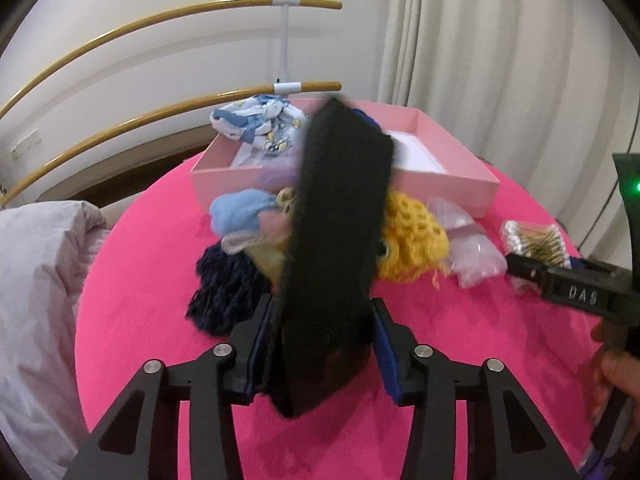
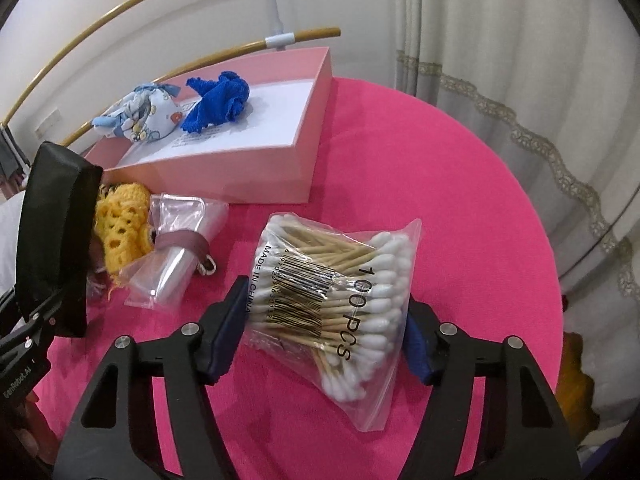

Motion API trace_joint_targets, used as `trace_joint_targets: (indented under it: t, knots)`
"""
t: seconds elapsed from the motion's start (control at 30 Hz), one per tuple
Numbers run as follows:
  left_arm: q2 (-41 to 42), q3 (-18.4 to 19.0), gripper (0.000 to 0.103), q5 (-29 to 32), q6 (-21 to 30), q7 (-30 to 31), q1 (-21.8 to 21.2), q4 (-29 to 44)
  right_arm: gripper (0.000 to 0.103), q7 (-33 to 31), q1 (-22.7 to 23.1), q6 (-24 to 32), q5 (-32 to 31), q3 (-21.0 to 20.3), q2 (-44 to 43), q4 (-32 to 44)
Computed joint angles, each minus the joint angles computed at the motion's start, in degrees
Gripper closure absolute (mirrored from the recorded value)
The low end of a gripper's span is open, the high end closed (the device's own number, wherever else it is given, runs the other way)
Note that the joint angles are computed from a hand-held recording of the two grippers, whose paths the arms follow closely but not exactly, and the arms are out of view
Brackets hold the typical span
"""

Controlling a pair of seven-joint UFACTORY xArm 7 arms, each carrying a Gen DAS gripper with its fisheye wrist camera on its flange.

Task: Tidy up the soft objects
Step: 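Lift the black case and swab bag and lower both into the pink box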

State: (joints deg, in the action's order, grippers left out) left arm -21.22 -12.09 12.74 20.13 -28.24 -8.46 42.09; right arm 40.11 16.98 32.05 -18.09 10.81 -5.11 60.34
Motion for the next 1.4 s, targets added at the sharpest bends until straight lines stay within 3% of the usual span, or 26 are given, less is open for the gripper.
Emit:
trace_joint_targets:
  t: [0.13, 0.3, 0.43, 0.5, 0.83, 1.13, 1.4]
  knots:
    - [-1.93, 1.62, 0.067, -2.75, -0.16, 1.57, -1.59, -2.4, 0.039, -0.43, -0.03, -0.63, 1.23, -0.05, -1.23, -1.31]
    - [-1.21, 1.93, 0.064, -3.7, -0.63, 2.35, -1.04, -1.27, 0.04, -0.99, 0.04, -0.99, 2.2, 0.18, -1.46, -1.48]
    - [-0.09, 6.12, 0.08, -9.98, -2.05, 7.16, -4.31, -0.43, 0.04, -1.19, 0.16, -1.31, 2.61, 0.48, -2.34, -1.97]
    - [-0.08, 6.48, 0.083, -11.64, -2.11, 8.53, -4.52, -0.4, 0.041, -1.25, 0.09, -1.3, 2.67, 0.61, -2.9, -2.24]
    - [-6.18, 0.57, 0.086, -5.6, 0.64, 4.12, 1.03, -1.49, 0.045, -0.93, -0.17, -1.16, 2.45, 1.54, -4.8, -1.99]
    - [-10.02, 0.82, 0.085, -4.43, 3.5, 4.02, 1.12, 0.39, 0.046, -2.24, 0.08, -1.76, 3.02, 2.12, -6.41, -0.53]
    - [-10.1, 0.45, 0.085, -2.9, 5.47, 4.46, 2.75, 5.16, 0.046, -5.67, 0.76, -2.52, 2.35, 2.62, -3.04, 7.76]
